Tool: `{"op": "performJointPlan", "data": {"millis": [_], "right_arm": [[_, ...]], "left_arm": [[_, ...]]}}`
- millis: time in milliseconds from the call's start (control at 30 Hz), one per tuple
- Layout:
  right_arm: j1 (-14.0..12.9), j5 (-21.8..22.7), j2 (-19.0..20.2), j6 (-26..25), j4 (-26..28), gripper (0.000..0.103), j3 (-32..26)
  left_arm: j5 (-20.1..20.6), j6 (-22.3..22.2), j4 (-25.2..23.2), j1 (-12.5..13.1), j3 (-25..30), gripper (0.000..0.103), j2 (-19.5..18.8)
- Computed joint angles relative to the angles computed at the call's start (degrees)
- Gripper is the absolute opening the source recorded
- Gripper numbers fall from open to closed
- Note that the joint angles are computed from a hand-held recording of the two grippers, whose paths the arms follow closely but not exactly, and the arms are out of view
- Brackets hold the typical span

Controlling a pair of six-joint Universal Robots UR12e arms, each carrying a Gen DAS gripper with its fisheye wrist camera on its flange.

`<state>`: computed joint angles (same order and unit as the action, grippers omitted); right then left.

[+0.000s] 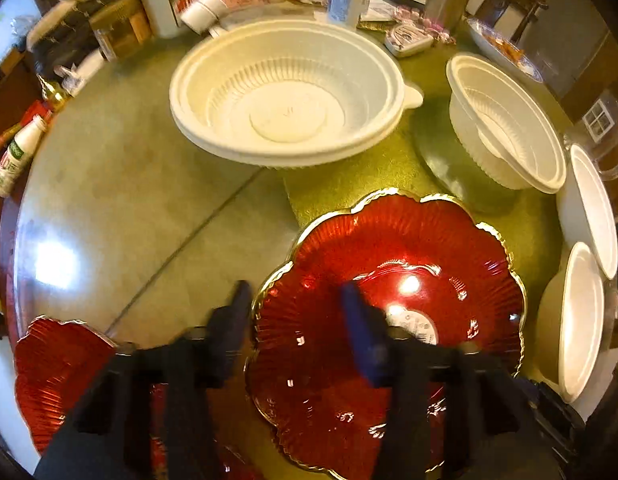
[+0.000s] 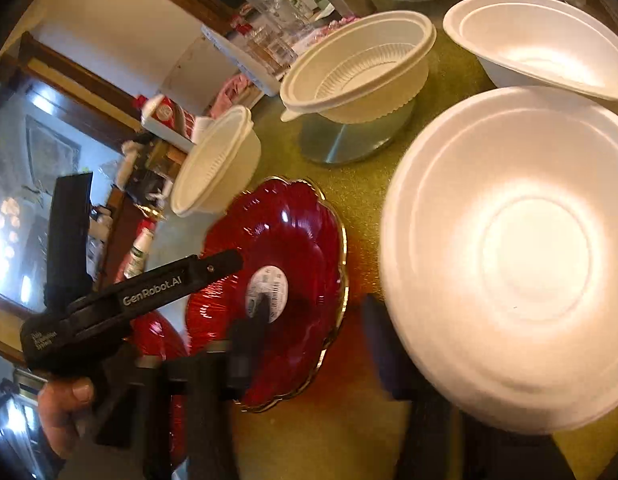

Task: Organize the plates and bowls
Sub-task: 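Move both grippers to the smaller stickered red plate and grasp its rim, then lift the smaller red plate and lower it onto the large red plate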

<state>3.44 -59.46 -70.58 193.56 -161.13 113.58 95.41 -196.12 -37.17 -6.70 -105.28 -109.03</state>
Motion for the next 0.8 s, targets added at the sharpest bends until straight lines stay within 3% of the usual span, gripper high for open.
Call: {"op": "performJointPlan", "data": {"millis": [167,500,800], "right_arm": [[0.3,-2.5,-0.2,-0.2,-2.0,0.011,0.4],[1.3,-4.3,-2.1,-0.8,-9.7,0.011,2.4],[3.4,-5.7,-5.4,-3.3,-17.1,0.011,4.9]], "left_arm": [[0.9,1.0,1.7,-0.7,-0.6,0.028,0.5],[2.7,1.4,8.6,-0.7,-3.7,0.027,4.4],[2.9,-0.5,17.5,1.1,-10.5,0.025,11.1]]}}
